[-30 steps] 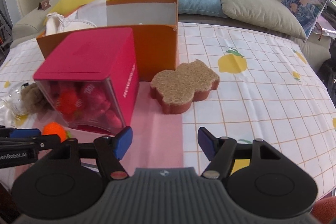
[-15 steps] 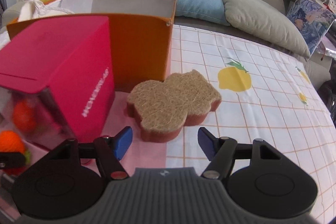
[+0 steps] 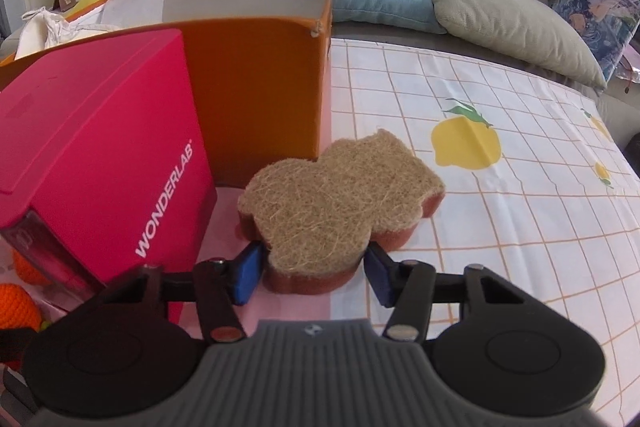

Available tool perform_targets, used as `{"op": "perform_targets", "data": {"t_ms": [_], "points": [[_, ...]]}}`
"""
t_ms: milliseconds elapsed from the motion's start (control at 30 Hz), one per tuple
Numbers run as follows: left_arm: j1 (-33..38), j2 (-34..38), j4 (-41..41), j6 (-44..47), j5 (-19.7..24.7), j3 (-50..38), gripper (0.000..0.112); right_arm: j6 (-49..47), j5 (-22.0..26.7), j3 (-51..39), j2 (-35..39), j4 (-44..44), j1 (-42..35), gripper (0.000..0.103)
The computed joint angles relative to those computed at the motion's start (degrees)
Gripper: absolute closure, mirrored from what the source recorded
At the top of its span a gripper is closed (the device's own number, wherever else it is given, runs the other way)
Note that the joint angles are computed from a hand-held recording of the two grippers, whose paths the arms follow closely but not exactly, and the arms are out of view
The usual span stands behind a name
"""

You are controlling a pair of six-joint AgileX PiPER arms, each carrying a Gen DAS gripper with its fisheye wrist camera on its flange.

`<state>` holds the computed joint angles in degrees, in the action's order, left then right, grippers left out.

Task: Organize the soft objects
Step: 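Grasp the orange crocheted ball with the left gripper while the right grasps the brown sponge, then carry the crocheted ball and brown sponge over the orange box with both grippers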

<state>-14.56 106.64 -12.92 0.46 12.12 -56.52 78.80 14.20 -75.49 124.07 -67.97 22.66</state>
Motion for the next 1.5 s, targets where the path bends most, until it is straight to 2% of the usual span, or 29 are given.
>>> {"op": "perform_targets", "data": {"t_ms": [167,267,467,600,900,1100,1233,1500], "points": [[-0.4,-1.5,4.7,-5.2,-0.3,0.9,0.066,6.2,-0.7,2.1,-1.6,-7.2,0.0,0.054],[-0.4,-2.8,3.7,-4.3,-1.1,1.9,0.066,12.5,0.6,4.2,-3.5,-14.2,0.9,0.055],[-0.8,-6.5,4.8,-5.0,-3.1,5.1,0.067,16.4,2.3,9.1,-8.3,-17.6,2.0,0.056],[-0.3,-9.0,-1.3,0.9,-3.8,6.7,0.067,20.6,2.7,12.5,-12.4,-20.7,2.7,0.056],[0.0,-15.4,-4.0,2.8,-4.5,10.0,0.067,26.6,6.3,19.9,-22.3,-24.5,6.0,0.056],[0.9,-19.1,-11.7,9.7,-4.0,11.2,0.067,26.1,7.9,24.4,-29.7,-24.3,8.5,0.056],[2.3,-21.5,-21.3,18.1,-3.5,11.5,0.066,26.2,7.9,26.0,-33.7,-25.3,10.0,0.056],[5.5,-24.4,-32.9,27.9,-1.4,9.5,0.067,25.2,5.1,24.9,-36.6,-28.3,11.6,0.056]]}}
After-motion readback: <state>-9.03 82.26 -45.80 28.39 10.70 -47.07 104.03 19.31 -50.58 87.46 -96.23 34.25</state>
